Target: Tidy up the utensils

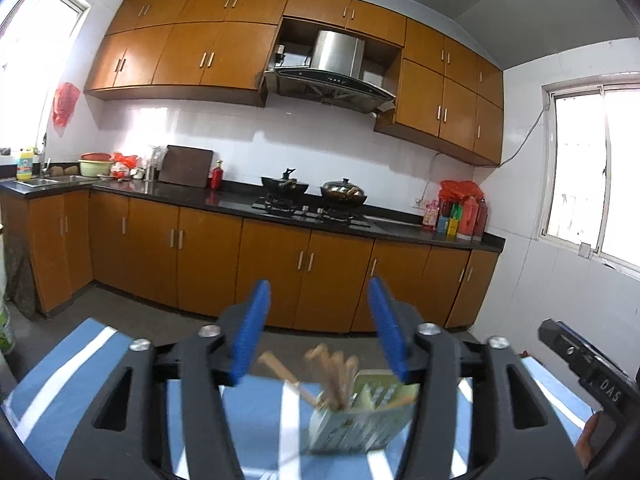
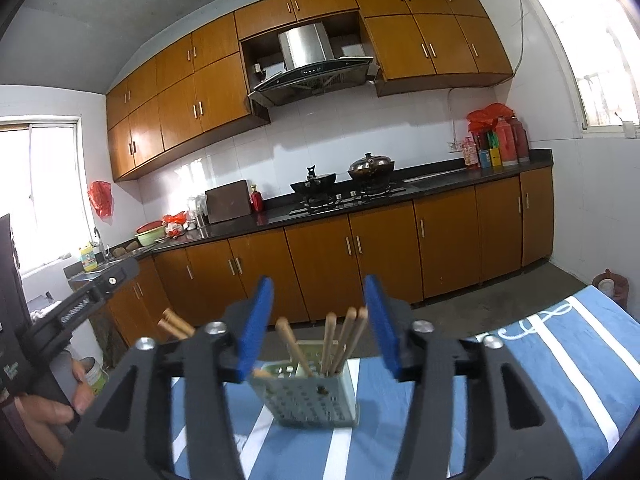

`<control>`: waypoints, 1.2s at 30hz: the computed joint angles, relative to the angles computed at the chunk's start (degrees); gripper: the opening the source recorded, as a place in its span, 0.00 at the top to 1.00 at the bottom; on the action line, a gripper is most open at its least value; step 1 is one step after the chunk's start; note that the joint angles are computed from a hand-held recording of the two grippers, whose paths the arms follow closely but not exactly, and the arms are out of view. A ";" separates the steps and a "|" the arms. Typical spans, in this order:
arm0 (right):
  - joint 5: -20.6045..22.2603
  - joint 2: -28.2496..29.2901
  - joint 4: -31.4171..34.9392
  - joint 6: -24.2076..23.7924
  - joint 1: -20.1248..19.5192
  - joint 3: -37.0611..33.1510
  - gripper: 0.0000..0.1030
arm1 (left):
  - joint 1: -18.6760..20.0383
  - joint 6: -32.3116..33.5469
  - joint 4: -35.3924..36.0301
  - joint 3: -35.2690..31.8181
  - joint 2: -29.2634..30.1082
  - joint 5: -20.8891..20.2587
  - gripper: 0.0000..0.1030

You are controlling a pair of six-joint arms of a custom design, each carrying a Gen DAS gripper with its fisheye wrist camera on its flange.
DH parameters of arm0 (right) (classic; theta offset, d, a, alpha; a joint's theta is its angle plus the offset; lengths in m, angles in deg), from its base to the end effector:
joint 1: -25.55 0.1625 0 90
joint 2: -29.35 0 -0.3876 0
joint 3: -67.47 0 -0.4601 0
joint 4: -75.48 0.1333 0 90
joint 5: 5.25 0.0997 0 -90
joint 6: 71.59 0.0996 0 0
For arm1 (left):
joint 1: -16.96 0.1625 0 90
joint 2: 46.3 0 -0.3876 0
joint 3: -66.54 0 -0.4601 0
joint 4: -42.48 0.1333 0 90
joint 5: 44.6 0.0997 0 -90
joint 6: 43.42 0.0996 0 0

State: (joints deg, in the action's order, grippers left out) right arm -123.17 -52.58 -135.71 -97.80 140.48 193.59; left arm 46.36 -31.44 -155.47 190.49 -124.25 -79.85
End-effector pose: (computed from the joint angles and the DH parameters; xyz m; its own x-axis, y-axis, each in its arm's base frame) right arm 0.2862 -0.4101 0.3029 -0.8495 -0.0531 0.5248 -0.5239 0.2012 -0.8277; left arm -0.3286 -0.4315 0.2715 -0.8063 0.1937 -0.5588 0.5899 0.1949 -0.7836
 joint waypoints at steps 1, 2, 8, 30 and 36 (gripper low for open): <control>-0.52 -0.67 -0.45 -0.26 0.51 1.22 0.42 | -0.69 -0.90 1.35 1.63 -1.91 0.88 0.37; -0.95 -1.20 -0.91 -0.68 0.94 2.31 0.36 | -1.18 -1.69 2.53 2.74 -3.21 1.63 0.32; -5.68 -1.59 -6.55 -4.90 4.49 7.77 0.06 | -5.57 -8.76 11.59 12.62 -14.53 6.15 0.06; -18.52 1.64 -13.49 -3.89 11.14 16.93 0.04 | -20.65 -42.05 61.43 30.49 -41.28 19.36 0.02; -20.13 2.75 -15.48 -4.67 11.50 18.35 0.04 | -21.55 -50.63 73.62 31.48 -45.92 17.43 0.02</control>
